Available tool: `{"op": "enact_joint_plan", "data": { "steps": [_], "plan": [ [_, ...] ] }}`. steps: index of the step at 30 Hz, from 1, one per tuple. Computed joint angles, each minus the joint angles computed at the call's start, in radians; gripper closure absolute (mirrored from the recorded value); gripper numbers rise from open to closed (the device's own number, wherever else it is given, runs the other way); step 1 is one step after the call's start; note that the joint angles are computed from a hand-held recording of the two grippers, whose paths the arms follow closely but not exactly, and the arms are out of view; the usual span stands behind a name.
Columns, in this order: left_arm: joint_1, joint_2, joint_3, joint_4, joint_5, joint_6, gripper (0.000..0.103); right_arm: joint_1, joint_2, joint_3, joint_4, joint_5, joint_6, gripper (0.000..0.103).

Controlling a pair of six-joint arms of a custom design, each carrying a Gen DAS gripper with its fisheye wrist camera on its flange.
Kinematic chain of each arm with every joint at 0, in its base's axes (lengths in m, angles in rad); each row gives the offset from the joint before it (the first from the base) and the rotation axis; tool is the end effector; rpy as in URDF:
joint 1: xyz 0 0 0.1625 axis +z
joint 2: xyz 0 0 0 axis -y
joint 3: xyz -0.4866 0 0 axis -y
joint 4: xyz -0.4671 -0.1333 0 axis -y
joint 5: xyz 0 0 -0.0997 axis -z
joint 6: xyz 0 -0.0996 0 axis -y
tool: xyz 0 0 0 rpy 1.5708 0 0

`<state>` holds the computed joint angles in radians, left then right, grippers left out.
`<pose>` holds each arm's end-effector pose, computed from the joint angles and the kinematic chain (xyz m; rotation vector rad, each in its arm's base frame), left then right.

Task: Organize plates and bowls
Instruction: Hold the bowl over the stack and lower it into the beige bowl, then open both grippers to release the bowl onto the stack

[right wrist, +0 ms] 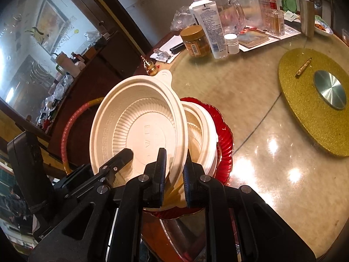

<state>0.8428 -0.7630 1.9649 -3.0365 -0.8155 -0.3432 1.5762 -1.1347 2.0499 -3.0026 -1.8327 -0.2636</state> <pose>-0.2722 -0.6084 0.0191 0.3498 2.4853 -0.7934 0.1109 -0.6239 0.1989 0.2731 -2.7300 0.6719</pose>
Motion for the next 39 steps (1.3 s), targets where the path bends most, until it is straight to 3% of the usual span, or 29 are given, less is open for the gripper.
{"op": "enact_joint_plan", "data": {
  "steps": [27,30,34,39],
  "plan": [
    [-0.002,-0.003,-0.030,0.077,0.022,0.042,0.078,0.017,-0.015,-0.058,0.180,-0.040,0.051,0.087],
    [-0.008,0.002,-0.042,0.095,0.041,0.058,0.073,0.021,-0.016,-0.070,0.201,-0.042,0.060,0.084],
    [-0.014,0.005,-0.044,0.092,0.049,0.071,0.055,0.022,-0.024,-0.073,0.228,-0.027,0.061,0.067],
    [-0.014,0.007,-0.044,0.080,0.059,0.078,0.054,0.019,-0.030,-0.066,0.217,-0.022,0.061,0.066]
  ]
}}
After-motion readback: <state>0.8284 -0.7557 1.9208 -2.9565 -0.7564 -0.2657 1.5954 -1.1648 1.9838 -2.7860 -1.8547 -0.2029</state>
